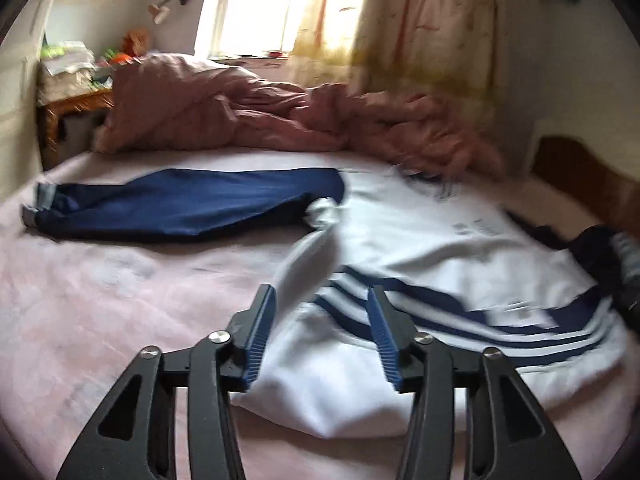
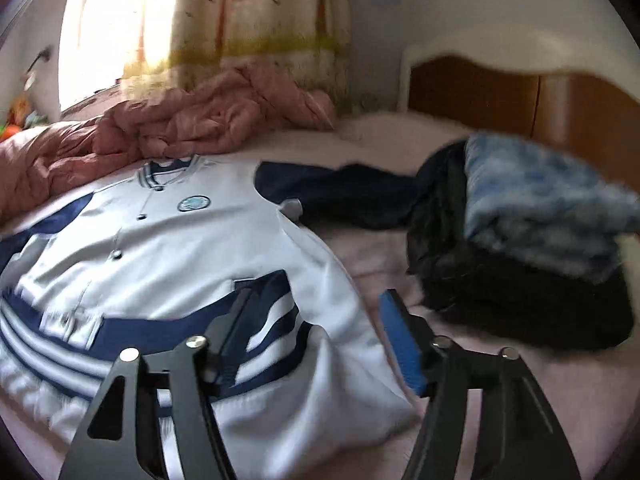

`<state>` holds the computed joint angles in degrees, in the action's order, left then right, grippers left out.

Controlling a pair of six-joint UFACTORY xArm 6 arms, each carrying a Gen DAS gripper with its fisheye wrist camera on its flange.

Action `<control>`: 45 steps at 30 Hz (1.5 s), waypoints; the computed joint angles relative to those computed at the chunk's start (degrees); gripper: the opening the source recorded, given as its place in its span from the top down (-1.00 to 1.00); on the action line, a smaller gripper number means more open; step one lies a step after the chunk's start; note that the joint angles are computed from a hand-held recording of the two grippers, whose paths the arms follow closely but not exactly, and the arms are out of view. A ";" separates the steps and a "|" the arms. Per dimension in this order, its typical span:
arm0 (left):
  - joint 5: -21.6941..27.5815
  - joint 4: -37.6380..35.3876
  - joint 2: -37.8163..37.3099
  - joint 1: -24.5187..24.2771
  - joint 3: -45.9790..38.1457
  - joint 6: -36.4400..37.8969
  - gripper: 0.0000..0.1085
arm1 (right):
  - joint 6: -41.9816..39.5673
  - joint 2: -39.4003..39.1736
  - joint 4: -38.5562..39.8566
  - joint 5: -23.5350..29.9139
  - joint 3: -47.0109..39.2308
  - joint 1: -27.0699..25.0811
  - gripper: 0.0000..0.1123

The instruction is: Fold large clothes

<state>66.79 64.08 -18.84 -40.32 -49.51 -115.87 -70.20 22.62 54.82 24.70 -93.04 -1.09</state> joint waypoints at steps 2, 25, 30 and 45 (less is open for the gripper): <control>-4.31 -0.72 -0.56 0.79 0.09 -0.25 0.07 | -3.75 -3.28 3.65 1.49 3.56 -1.20 -0.50; 6.17 -18.53 11.75 5.86 -8.71 9.75 -0.01 | 20.71 3.90 -10.21 16.60 -3.88 -6.71 0.77; -1.15 -16.68 4.69 7.14 -0.88 3.86 0.09 | 9.13 -2.46 -3.66 1.16 5.64 -2.93 0.84; 6.37 7.82 8.76 -7.84 -9.43 9.91 -0.89 | -15.60 -12.17 13.75 0.73 15.84 -1.36 -0.58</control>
<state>73.15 71.90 -10.08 -48.17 -58.94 -105.96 -85.80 10.44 68.58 25.43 -77.20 -2.45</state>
